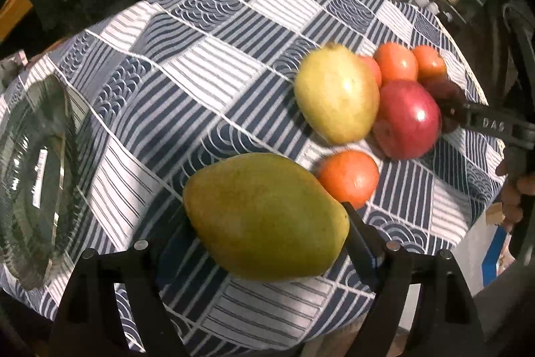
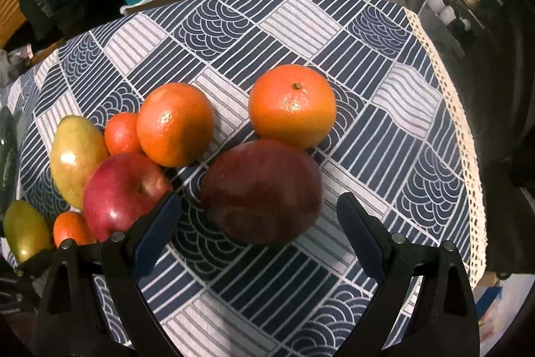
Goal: Organize fruits
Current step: 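Close the left gripper on the mango while the right gripper grasps the red apple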
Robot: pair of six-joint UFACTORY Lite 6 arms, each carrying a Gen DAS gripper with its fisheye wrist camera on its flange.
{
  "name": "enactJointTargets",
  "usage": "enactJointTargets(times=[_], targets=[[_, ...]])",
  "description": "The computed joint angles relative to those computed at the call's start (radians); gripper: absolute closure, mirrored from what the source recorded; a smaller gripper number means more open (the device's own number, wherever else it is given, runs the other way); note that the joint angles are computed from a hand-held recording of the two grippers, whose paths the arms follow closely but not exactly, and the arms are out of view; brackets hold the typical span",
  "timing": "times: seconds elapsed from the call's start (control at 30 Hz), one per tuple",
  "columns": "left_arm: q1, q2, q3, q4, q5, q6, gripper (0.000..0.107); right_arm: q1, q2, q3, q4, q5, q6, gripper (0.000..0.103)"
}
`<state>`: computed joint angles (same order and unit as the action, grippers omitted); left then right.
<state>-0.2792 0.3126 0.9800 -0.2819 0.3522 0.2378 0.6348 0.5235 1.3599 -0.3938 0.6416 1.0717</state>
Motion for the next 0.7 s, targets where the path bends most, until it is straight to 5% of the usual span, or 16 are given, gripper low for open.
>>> enactJointTargets(times=[0.7], targets=[[0.042, 0.049, 0.127, 0.021, 0.011, -0.051, 0.022, 0.009, 0.042, 0.002, -0.027, -0.023, 0.019, 0.025]])
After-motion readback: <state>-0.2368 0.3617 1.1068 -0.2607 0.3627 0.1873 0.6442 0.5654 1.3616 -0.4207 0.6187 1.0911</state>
